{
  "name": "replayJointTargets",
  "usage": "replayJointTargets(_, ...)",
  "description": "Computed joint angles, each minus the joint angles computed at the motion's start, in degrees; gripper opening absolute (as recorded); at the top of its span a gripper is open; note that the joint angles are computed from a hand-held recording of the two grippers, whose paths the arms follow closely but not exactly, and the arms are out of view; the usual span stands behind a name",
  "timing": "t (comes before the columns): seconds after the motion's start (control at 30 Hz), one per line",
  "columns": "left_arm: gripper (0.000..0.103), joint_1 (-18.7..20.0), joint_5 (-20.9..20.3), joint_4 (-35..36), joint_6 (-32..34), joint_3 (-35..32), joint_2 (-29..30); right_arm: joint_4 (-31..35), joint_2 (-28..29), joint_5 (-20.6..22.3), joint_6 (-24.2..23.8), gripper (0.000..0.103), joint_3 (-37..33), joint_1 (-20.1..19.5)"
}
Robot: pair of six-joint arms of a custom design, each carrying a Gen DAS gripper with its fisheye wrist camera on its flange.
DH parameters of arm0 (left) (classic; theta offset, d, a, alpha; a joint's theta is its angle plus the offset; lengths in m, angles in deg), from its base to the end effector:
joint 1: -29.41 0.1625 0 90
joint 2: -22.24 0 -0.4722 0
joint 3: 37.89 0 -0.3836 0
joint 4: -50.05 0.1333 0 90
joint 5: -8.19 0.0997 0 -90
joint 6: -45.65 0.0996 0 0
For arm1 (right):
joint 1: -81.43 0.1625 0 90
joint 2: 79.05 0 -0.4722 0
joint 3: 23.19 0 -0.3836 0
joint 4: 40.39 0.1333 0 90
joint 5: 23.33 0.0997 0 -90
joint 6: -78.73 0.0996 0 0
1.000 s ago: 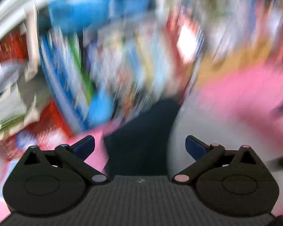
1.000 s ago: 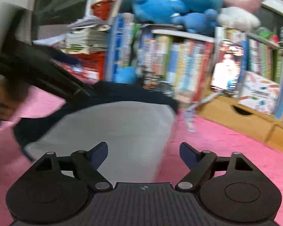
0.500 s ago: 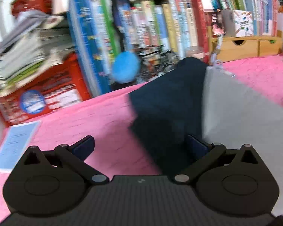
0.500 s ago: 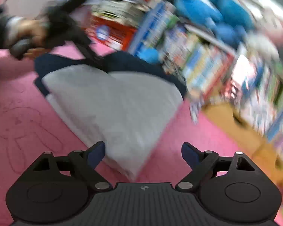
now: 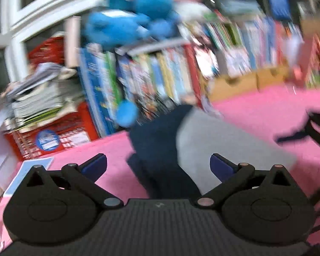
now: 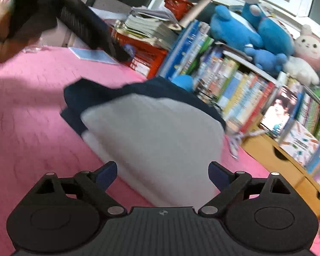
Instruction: Fold clothes
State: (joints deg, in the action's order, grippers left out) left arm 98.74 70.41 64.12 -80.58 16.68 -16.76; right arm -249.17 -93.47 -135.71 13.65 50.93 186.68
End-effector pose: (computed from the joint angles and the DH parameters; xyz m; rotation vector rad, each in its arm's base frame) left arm -0.1014 -0.7780 0.2265 1.0721 1.9313 -1.0648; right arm 0.2975 -0.7285 -0.0129 1.2324 -1.8432 0.9488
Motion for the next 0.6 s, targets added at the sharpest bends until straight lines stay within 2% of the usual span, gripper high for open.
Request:
replayJointTargets(0.13,0.103,1.5,-7.1,1.5,2.0,-3.1,4.2,-2.2,1.9,-3.8,-2.3,0.093,-2.6,0.0)
replayJointTargets(0.23,0.103,3.1,-4.7,10.2,-6.9,-8.2,5.1,-8.6,0.7,-9.6,-2.2,0.094,-1.6,-1.7)
replayJointTargets(0.27,0.103,3.5,-3.9,12.3,-9.0,-9.4,5.3,-10.5,0.2,-11.6,-2.0,0.097,-1.3,-2.5)
replayJointTargets(0.33,0.103,3.8,-3.0,13.7,-10.6,-9.6,5.2,-8.3,-3.5,-10.7,4.0,0.1,3.2,-4.0)
replayJointTargets(0.37,0.103,3.8,-2.8,14.1,-11.0,-9.6,5.1,-8.5,-3.8,-10.9,5.1,0.1,3.7,-4.1)
replayJointTargets(0.4,0.103,3.7,-3.1,13.7,-10.8,-9.4,5.0,-9.8,-3.0,-11.2,3.8,0.099,3.1,-3.8)
replayJointTargets(0.47,0.103,3.6,-3.5,12.5,-10.5,-8.1,4.6,-13.1,-1.1,-10.5,-2.0,0.089,2.0,-3.4)
replayJointTargets(0.53,0.103,3.5,-3.7,11.7,-10.2,-7.3,4.2,-9.9,-0.7,-9.4,-1.0,0.056,1.5,-3.1)
replayJointTargets(0.6,0.103,3.5,-3.9,11.1,-9.6,-7.4,4.4,-6.9,-0.5,-9.4,0.6,0.044,0.4,-3.0)
